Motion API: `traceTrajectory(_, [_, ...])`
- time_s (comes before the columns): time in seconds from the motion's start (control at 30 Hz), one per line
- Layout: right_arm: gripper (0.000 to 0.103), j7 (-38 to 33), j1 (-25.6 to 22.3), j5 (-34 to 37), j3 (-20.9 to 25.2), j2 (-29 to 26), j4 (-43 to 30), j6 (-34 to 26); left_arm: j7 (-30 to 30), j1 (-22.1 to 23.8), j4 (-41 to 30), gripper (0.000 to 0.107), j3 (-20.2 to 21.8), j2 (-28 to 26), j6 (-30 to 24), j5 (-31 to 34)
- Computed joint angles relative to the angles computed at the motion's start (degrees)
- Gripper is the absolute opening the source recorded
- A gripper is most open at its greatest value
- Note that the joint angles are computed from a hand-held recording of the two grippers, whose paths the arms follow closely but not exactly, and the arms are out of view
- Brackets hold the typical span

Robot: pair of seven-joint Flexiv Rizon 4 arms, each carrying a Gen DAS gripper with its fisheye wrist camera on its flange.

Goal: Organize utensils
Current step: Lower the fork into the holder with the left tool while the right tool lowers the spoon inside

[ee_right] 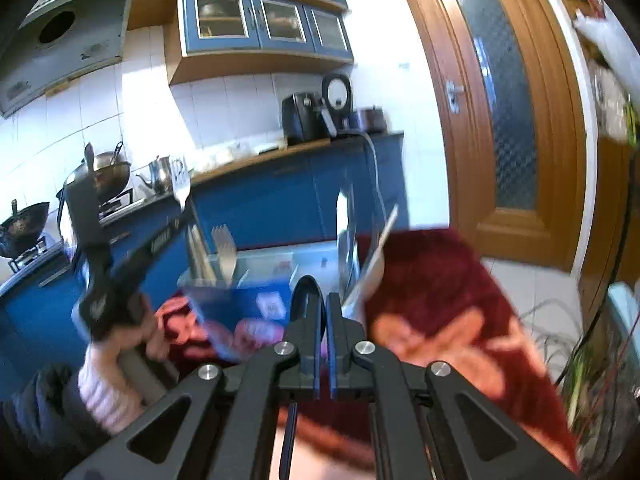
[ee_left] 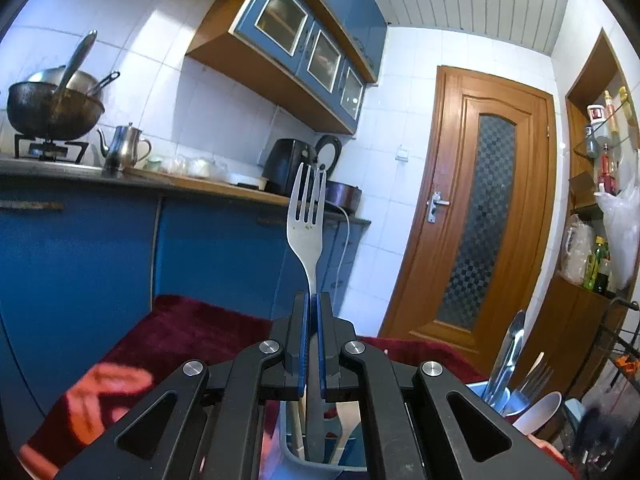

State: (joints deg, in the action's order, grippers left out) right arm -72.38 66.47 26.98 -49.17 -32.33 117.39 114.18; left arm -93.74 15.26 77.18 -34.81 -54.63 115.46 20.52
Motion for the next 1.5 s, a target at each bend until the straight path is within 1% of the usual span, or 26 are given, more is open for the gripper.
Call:
traceTrajectory(0.1, [0.004,0.33,-2.40,-0.01,-0.16,-2.52,-3.59,0.82,0.20,0.40,-0.20,0.004,-0.83,-0.60,-0.48,0.67])
traceTrajectory(0.23, [0.004,1.15,-8.38,1.25,3.14,-6.17,-10.06,2.35,0.88,0.85,-0.17,0.004,-1.79,-1.06,-0.93,0.90])
traceTrajectory(0.3, [0.004,1.57,-10.22,2.70,3.42,-8.49,-13.49,1.97,1.25,1.09,-0.26,0.004,-2.33,-1.36,-1.00,1.01])
traceTrajectory(0.43, [0.004,3.33,-9.65,5.62,-1.45,-14.37,-18.66,0.02,1.46,1.34,-0.16,0.004,-2.75,-1.69,-0.57,1.16])
traceTrajectory(0.53, [0.004,5.83,-8.57,5.87,-5.93,-19.45,-21.21,-1.60,1.89,1.51,-0.31,0.004,-3.20,-1.96,-1.15,1.44])
traceTrajectory(0.63, [0.004,7.68,-7.52,4.64,-9.04,-23.27,-21.72,-2.03,2.88,2.15,-0.21,0.004,-4.48,-2.35,-2.09,1.81])
traceTrajectory(0.73, [0.004,8.95,-6.91,2.94,-10.45,-24.89,-20.87,-1.48,4.32,2.40,0.24,0.004,-5.14,-2.46,-2.34,1.72])
traceTrajectory(0.8, [0.004,9.12,-6.98,1.82,-10.12,-24.52,-20.15,-1.09,5.44,2.80,0.77,0.004,-5.85,-2.43,-3.13,1.68])
traceTrajectory(0.87, [0.004,8.32,-8.35,-0.28,-7.55,-22.36,-19.73,-0.36,6.73,3.64,1.49,0.005,-7.25,-2.50,-4.26,1.37])
traceTrajectory(0.93, [0.005,7.23,-9.88,-1.90,-4.45,-19.85,-19.38,-0.44,8.20,4.41,2.43,0.011,-8.52,-2.31,-5.20,0.63])
traceTrajectory(0.97, [0.006,6.87,-10.41,-2.12,-3.60,-19.30,-19.43,-0.52,8.87,4.78,2.95,0.018,-9.01,-2.16,-5.28,0.20])
traceTrajectory(1.0, [0.007,6.60,-10.59,-2.06,-3.02,-18.67,-19.14,-0.55,9.37,4.90,3.63,0.020,-9.05,-1.82,-4.84,-0.43])
traceTrajectory(1.2, [0.015,4.01,-11.29,-0.98,0.14,-15.35,-17.62,1.59,11.28,6.92,7.36,0.021,-10.60,0.05,-3.92,-1.32])
traceTrajectory(1.33, [0.016,1.33,-10.90,0.93,1.70,-13.04,-16.75,2.36,11.57,8.70,10.02,0.021,-11.77,1.62,-4.17,-1.59])
traceTrajectory(1.5, [0.020,-1.86,-11.12,2.71,5.28,-8.33,-14.94,3.27,12.56,11.50,14.39,0.021,-13.03,4.91,-5.37,-2.71])
